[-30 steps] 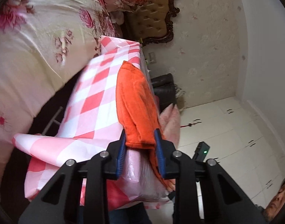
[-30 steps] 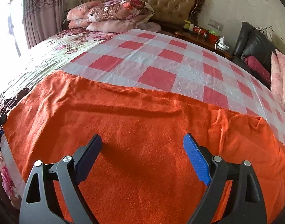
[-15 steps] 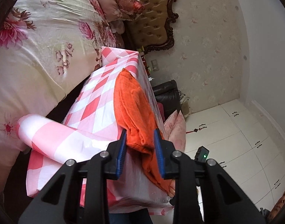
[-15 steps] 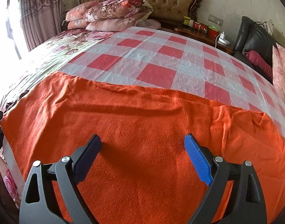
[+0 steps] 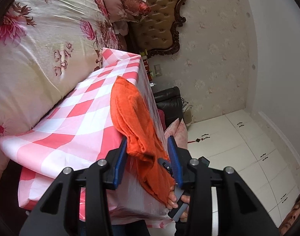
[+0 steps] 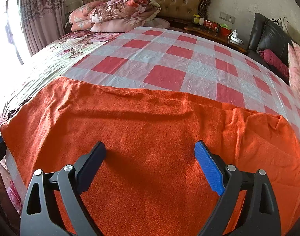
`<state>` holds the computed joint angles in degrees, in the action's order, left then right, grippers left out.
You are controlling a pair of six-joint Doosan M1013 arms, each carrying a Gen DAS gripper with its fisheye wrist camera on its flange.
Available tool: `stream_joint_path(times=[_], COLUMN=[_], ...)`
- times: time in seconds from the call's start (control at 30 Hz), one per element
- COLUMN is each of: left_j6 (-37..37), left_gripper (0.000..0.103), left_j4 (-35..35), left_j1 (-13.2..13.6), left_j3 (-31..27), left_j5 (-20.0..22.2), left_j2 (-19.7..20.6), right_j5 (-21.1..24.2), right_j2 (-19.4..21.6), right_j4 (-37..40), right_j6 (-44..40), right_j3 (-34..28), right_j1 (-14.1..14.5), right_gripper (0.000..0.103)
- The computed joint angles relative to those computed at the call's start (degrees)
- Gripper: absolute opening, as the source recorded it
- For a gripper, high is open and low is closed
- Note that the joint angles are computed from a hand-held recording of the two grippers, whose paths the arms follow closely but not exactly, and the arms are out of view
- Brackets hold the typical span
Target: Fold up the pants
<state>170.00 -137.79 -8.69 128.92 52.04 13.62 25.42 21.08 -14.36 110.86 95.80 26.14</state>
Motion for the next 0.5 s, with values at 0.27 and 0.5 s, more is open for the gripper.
stream_joint_path(times=[0.27, 0.5], left_j6=[-3.7, 1.2], left_gripper=[0.016, 0.013], left_j4=[-0.1, 10.8], left_j1=[-2.7, -14.8], left_j3=[-1.7, -12.1], left_j5=[-17.6, -63.4], left_j2=[-4.0, -9.6], right_j5=[0.0, -0.4], right_j2=[0.0, -0.2], right_j4=[0.0, 10.7], right_j6=[0.0, -8.6], right_j3=[0.0, -0.2], right_j1=[0.0, -1.6], right_gripper=[0.089, 0.092])
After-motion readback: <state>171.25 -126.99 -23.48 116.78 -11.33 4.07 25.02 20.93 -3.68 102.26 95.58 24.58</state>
